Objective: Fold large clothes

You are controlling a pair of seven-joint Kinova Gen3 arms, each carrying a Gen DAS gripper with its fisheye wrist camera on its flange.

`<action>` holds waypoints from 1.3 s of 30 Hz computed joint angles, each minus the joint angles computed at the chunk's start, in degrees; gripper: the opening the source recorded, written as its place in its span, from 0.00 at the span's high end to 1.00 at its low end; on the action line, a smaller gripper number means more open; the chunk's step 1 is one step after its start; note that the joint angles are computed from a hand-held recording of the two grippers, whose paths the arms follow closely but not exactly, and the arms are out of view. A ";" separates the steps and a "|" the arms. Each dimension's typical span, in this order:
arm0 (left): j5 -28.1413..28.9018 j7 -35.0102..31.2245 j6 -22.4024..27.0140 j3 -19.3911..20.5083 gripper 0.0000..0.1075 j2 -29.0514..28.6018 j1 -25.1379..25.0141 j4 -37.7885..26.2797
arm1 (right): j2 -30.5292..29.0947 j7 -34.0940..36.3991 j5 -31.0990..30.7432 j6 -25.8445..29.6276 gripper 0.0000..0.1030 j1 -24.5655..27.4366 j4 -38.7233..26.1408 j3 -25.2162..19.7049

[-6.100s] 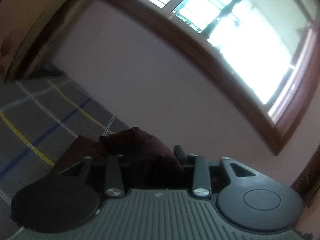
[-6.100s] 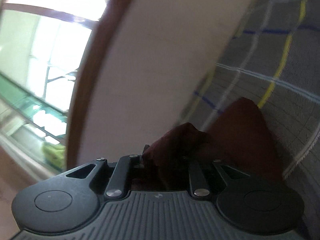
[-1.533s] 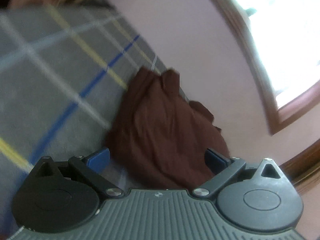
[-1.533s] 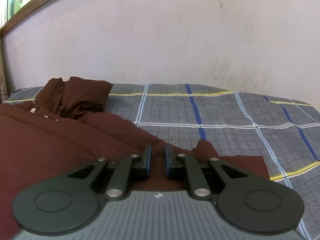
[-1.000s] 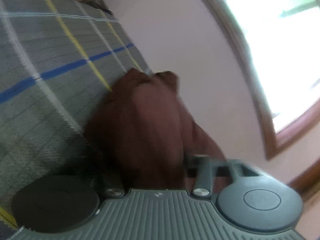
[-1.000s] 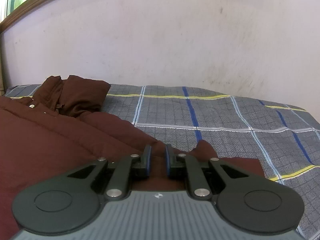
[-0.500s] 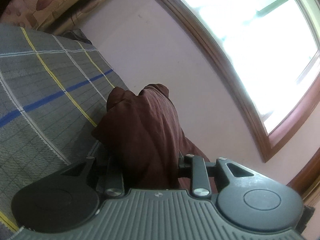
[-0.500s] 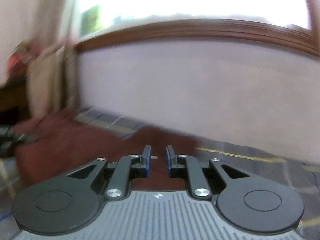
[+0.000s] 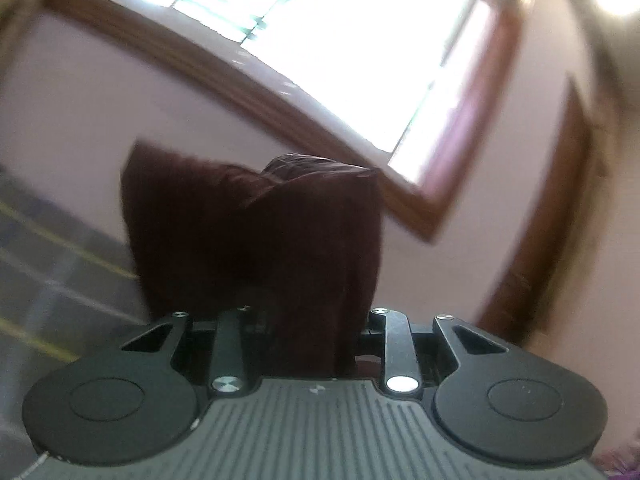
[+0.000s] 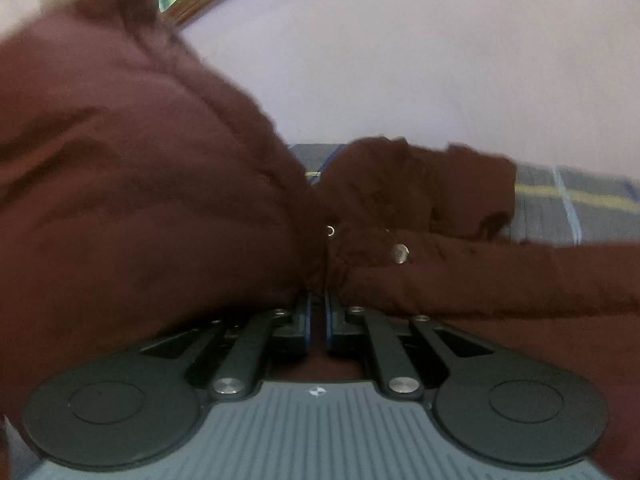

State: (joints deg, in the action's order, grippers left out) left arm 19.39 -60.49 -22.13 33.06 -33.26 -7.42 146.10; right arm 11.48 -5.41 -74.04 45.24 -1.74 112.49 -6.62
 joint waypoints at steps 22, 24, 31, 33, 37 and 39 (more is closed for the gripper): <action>-4.07 -26.20 -27.85 12.42 0.71 43.16 14.26 -9.82 | 11.19 -10.52 1.32 46.70 0.18 44.79 -4.78 13.37; -4.31 -27.74 -28.01 10.56 0.71 43.97 16.56 -9.82 | 10.90 -10.19 2.25 46.27 0.20 45.50 -4.12 15.08; -0.27 -27.66 -25.92 1.29 0.71 39.17 27.01 -9.58 | 8.25 -7.84 2.93 35.37 0.85 37.45 -1.03 12.92; 0.29 -28.36 -25.07 -0.07 0.70 38.58 28.12 -10.20 | 9.53 -8.45 -0.32 35.52 0.85 35.44 -2.14 10.94; 1.89 -31.23 -24.67 -2.85 0.69 40.41 31.83 -11.57 | 12.33 -9.22 -1.40 31.05 0.86 31.03 -4.36 10.34; 0.69 -31.31 -23.08 -4.24 0.68 41.60 32.91 -12.56 | 16.06 -10.67 -2.05 32.56 0.88 33.31 -5.37 8.94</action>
State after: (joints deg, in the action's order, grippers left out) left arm 20.08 -91.80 -45.21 28.82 8.33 25.49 133.54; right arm 27.54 -16.08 -76.09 77.80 31.57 107.13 2.32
